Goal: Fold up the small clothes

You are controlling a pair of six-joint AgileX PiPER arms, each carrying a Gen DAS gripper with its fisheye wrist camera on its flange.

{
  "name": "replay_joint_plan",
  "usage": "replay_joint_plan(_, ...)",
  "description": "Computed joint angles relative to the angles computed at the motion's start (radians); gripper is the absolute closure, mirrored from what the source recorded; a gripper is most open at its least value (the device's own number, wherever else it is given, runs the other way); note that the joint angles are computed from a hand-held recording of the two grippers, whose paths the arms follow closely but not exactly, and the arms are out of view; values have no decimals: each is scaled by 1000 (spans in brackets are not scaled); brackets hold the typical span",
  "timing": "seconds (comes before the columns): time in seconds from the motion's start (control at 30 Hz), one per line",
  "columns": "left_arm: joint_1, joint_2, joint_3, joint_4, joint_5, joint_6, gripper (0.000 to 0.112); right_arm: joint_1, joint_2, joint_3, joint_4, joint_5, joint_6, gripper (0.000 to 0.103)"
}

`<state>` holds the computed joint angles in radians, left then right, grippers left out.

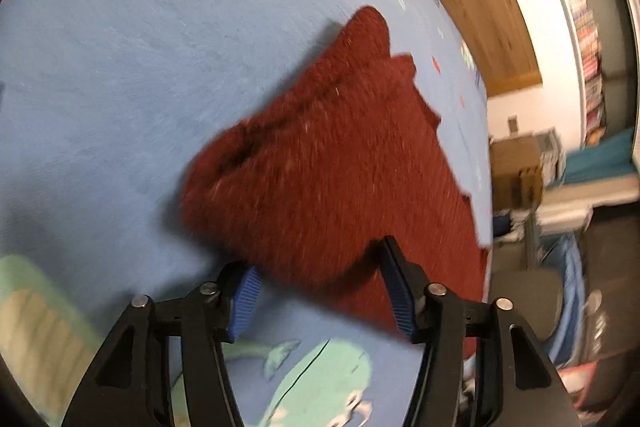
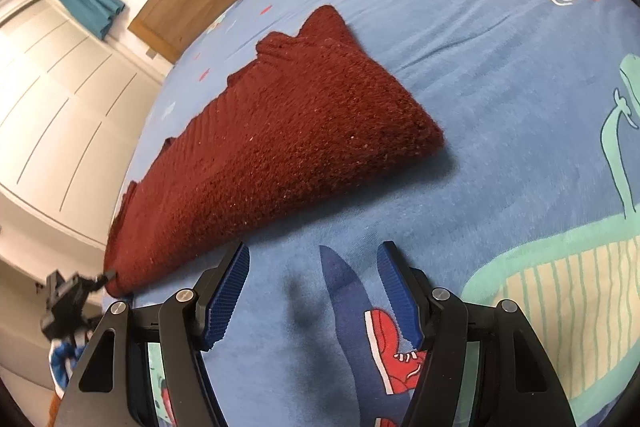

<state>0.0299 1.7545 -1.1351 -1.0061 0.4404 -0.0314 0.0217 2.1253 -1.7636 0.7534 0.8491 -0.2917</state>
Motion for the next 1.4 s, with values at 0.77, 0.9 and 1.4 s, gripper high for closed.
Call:
replay_joint_plan(0.77, 38, -10, -42, -219, -96, 119, 94, 11, -18, 6, -73, 37, -52, 35)
replay_joint_plan(0.9, 14, -23, -78, 35, -96, -100, 95, 15, -36, 16, -106, 42, -55, 35)
replay_joint_plan(1.4, -201, 109, -422, 667, -18, -723, 96, -75, -110, 109, -78, 41, -150, 35)
